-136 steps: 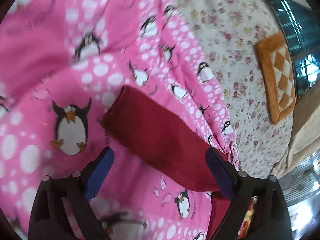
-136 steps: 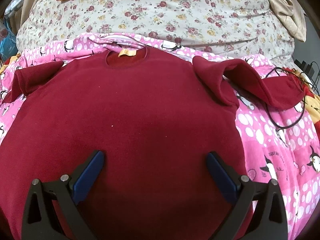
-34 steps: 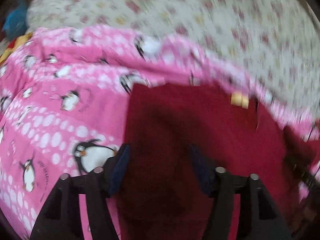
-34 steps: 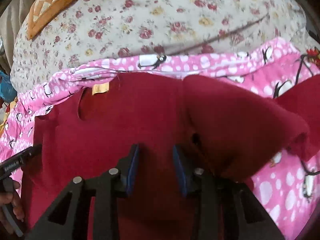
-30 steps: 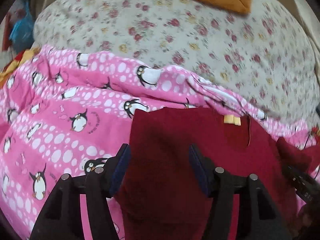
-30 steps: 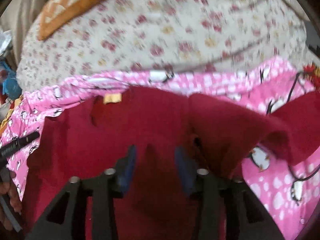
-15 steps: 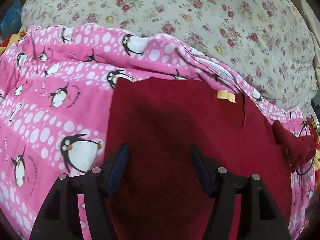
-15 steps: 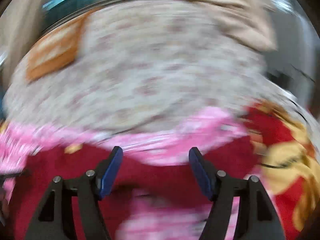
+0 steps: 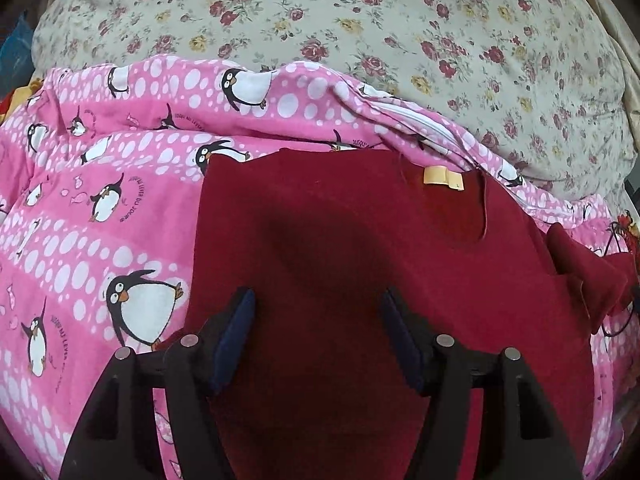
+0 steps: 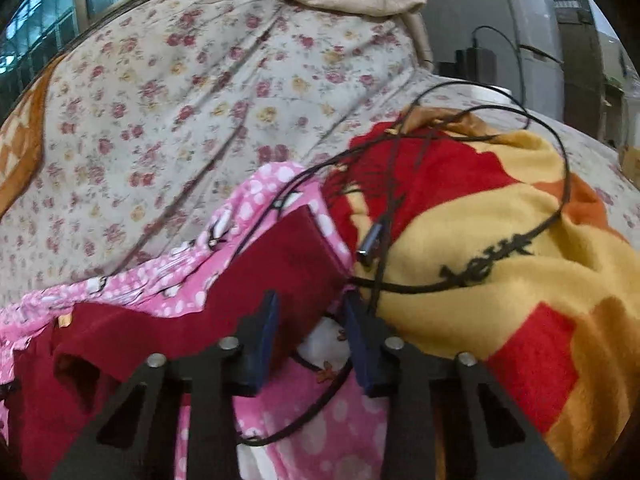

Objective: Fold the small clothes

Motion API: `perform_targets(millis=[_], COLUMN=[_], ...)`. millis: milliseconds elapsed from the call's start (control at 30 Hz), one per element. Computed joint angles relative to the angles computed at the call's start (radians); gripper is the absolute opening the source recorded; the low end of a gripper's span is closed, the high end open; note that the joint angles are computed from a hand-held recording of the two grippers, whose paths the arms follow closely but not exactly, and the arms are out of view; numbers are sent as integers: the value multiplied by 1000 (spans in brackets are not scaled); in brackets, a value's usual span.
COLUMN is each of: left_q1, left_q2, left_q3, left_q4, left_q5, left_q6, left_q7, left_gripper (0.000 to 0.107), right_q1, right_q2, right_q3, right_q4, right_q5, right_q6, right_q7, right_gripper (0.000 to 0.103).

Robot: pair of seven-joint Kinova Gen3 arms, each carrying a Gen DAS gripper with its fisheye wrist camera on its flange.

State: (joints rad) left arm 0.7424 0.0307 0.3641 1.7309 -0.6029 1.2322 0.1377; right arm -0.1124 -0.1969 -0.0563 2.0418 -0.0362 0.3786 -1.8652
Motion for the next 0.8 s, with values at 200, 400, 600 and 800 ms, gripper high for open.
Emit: perform_targets(millis=[200,400,600,800], left_q1=[-1,-14,-24,-36], left_q2=[-4,-30,-42,-85], left_q3=[0,5,22,50], left_q4=[6,27,33,67], left_q5=[-1,5,-4,-61], left_q6=[-8,-35,-42,-56], left_q7=[11,33,56,133], left_gripper=[55,55,55,55], right_q1=[181,436,554,289], right_q2=[37,-96,-269,-150], right_q3=[-155,-433,-579,-581], right_q4=[4,-22,-19,-54], right_q5=[-130,43,188,5], right_q6=[-68,-129,-209,-264], right_q7=[62,-129,-321,-129], right_gripper=[31,6,6,6])
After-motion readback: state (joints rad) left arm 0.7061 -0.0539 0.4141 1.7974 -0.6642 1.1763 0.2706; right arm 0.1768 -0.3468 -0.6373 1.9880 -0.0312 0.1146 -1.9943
